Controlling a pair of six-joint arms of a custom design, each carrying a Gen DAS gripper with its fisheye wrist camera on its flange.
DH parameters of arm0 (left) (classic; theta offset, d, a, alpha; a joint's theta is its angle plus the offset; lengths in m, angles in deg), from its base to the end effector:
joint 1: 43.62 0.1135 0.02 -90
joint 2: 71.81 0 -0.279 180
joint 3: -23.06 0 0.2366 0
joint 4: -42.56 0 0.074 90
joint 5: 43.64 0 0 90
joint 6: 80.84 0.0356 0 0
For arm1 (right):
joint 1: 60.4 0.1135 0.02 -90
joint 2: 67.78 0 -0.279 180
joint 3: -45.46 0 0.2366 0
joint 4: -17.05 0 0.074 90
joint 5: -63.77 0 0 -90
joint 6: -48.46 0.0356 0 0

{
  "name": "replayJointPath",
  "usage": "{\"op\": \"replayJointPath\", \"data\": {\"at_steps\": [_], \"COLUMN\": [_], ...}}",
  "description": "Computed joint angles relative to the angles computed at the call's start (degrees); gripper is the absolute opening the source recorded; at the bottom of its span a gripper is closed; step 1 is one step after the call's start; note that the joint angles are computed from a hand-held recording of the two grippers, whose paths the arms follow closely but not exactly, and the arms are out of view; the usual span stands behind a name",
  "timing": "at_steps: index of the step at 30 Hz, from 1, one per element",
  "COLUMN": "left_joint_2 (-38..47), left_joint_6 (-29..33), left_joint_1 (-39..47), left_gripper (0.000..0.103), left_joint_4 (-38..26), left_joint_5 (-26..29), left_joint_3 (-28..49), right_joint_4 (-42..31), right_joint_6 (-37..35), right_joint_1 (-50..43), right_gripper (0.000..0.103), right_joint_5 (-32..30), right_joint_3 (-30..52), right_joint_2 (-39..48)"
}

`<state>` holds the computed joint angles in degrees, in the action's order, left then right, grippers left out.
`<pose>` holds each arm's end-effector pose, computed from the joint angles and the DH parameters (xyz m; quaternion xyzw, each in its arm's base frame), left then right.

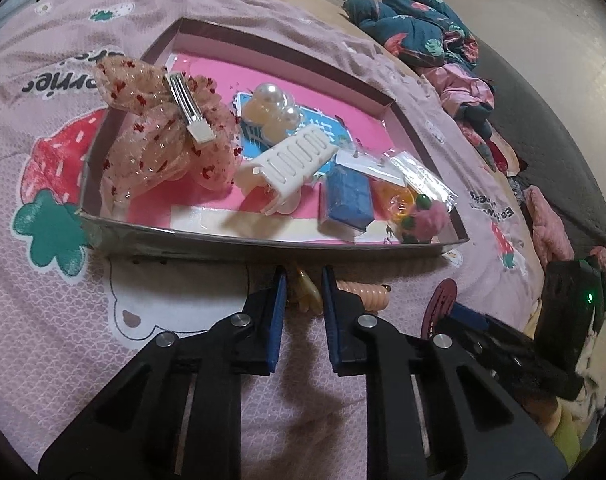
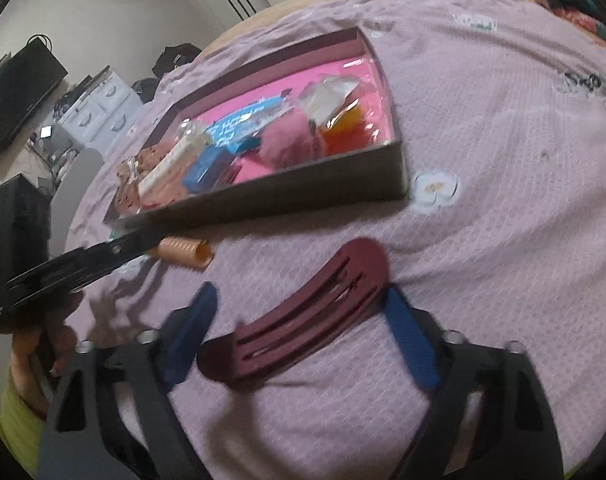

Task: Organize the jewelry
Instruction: 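Grasp the coiled orange hair tie with the left tool while the right grasps the maroon clip, then carry the hair tie with the left tool while the right carries the maroon clip into the box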

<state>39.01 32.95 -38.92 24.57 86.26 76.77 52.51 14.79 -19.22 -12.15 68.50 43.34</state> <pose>0.2746 -0.0003 0.0777 0.1982 0.9118 -0.2979 0.2014 0.1520 0.1214 0.0511 0.1629 0.9267 0.1626 0.2970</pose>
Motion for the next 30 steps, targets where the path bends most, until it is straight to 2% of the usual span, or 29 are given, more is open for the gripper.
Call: {"op": "replayJointPath", "data": {"at_steps": [1,2,3,4,6,9,11,15,19,22,30], "left_joint_2": [-0.2,-0.7,-1.1,-1.4,-2.2,-4.0,-5.1,-7.8,-10.6,-12.8,-18.2], "left_joint_6": [0.7,1.3,1.4,1.7,2.4,3.9,4.7,6.0,6.4,6.8,6.2], "left_joint_1": [0.5,0.9,0.9,1.1,1.5,2.7,3.5,5.2,6.3,6.8,6.0], "left_gripper": [0.010,0.010,0.010,0.010,0.010,0.010,0.010,0.009,0.009,0.009,0.009], "left_joint_4": [-0.3,-0.6,-0.5,-0.5,-0.8,-1.1,-2.1,-3.6,-4.9,-5.7,-9.1], "left_joint_5": [0.2,0.4,0.4,0.5,0.7,0.9,1.1,1.8,2.5,3.0,4.4], "left_joint_3": [-0.1,-0.3,-0.6,-0.8,-1.3,-2.6,-2.8,-3.4,-3.9,-4.4,-3.4], "right_joint_4": [-1.0,0.2,2.8,5.7,9.7,9.4,6.5,-2.7,-16.9,-24.7,-33.0], "right_joint_6": [-0.3,-0.7,-1.2,-1.5,-1.5,-2.6,-3.1,-4.9,-5.6,-5.4,-8.2], "right_joint_1": [-0.1,-0.7,-1.6,-2.5,-3.0,-0.9,1.1,6.5,12.1,15.3,14.0], "right_gripper": [0.058,0.043,0.024,0.018,0.016,0.012,0.010,0.007,0.007,0.007,0.007], "right_joint_5": [0.7,0.6,-0.1,-1.2,-2.0,-0.1,1.8,7.4,14.7,19.3,21.3], "right_joint_3": [0.1,-0.3,-1.4,-2.3,-3.6,-4.0,-3.7,-2.4,1.4,3.2,4.4], "right_joint_2": [-0.4,0.0,0.5,1.3,2.4,0.1,-3.3,-12.5,-20.3,-24.5,-34.3]}}
